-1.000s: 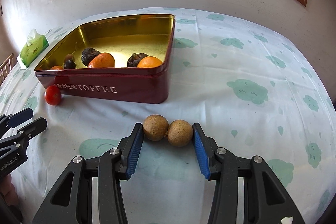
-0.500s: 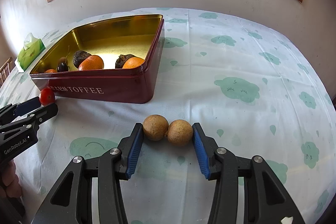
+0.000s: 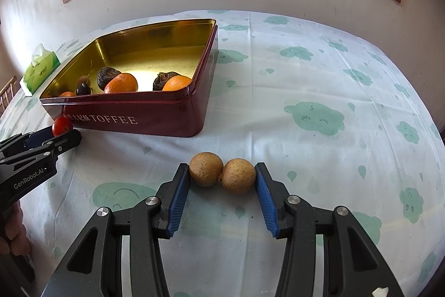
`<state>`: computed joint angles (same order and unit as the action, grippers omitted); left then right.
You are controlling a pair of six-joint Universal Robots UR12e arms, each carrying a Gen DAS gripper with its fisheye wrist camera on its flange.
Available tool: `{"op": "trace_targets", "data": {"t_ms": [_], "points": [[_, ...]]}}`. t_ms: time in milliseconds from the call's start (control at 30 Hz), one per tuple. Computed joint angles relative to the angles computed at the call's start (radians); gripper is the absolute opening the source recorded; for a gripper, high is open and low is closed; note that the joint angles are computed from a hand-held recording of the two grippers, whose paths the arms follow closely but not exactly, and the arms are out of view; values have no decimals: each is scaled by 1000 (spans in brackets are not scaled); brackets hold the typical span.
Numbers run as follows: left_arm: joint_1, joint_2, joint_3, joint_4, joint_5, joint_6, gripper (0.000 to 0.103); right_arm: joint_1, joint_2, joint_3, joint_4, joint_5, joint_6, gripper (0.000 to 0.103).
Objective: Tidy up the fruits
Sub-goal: 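Grasp the red tomato with the left tool while the right tool holds the tan fruits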
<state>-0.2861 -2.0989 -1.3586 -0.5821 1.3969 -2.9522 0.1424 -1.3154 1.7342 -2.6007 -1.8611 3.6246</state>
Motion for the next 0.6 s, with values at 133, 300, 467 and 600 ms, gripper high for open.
{"op": "trace_targets", "data": {"t_ms": [133,300,467,600], "points": [[0,0,0,1,-7,7,38,1,1,-2,2,-2,-1,45],[-1,0,1,0,-14,17,32,0,1,-2,2,-2,-1,45],[-3,0,1,1,-9,18,32,1,1,-1,2,-2,-1,45],[-3,0,0,3,-6,21,32,1,0,-1,2,-2,-1,45]]}}
